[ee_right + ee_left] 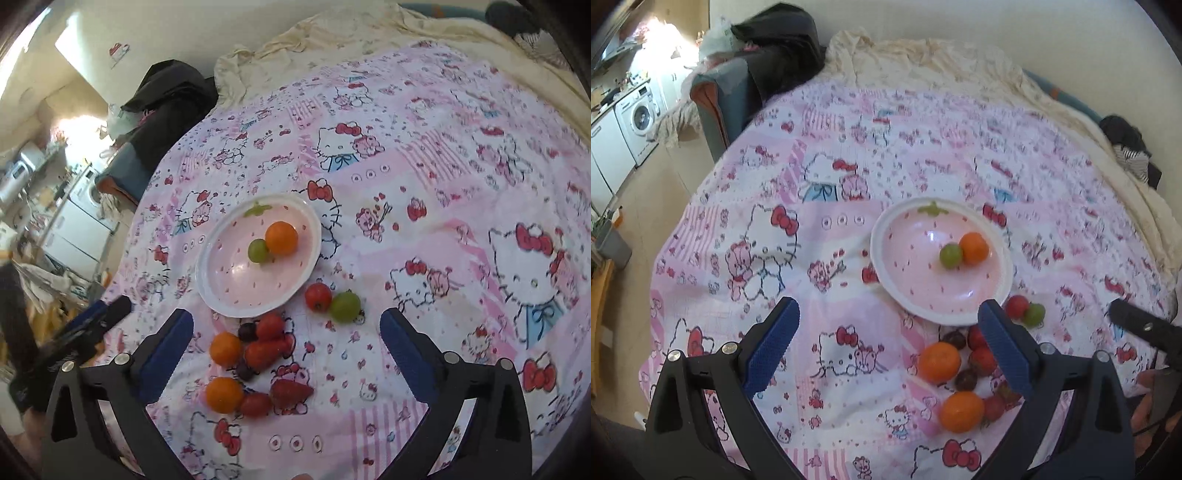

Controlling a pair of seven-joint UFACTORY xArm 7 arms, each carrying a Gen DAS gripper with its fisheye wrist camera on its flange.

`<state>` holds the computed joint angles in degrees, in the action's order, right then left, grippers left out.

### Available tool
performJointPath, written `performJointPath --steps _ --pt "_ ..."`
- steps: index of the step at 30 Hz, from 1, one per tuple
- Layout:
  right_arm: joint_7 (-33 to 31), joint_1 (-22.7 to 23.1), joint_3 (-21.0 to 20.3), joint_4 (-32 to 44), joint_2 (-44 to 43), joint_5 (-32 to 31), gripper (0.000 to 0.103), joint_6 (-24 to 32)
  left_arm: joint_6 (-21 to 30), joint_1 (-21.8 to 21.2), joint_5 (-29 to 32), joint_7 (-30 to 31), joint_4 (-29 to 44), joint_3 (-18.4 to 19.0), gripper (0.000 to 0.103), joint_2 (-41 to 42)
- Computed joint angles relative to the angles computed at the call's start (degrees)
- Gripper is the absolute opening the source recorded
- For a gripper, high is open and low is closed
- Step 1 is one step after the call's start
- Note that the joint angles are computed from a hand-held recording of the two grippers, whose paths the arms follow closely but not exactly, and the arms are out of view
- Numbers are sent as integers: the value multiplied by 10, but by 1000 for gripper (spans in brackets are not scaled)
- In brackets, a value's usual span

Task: Organize fruits
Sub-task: 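Withdraw both grippers from the plate back toward the fruit cluster, then grasp an orange with the left gripper while the right gripper grasps a strawberry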

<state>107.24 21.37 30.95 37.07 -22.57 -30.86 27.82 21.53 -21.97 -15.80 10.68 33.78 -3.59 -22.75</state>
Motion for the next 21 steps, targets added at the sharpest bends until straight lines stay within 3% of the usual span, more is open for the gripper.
performJointPath --steps 5,8,12,19,21 --pt "14 1 5 -3 -4 7 103 16 23 21 43 -25 5 -23 96 18" --pt "13 6 -5 -9 -6 17 103 19 75 6 11 -11 25 -6 96 47" --pt "-11 28 -33 -25 -4 61 103 22 150 11 -3 -14 50 -18 95 88" --pt "-31 33 -45 -50 -2 102 103 -3 221 -8 -31 31 32 -38 85 75" --pt "-30 28 -41 -52 -3 101 103 -7 227 -9 -34 28 31 -42 72 79"
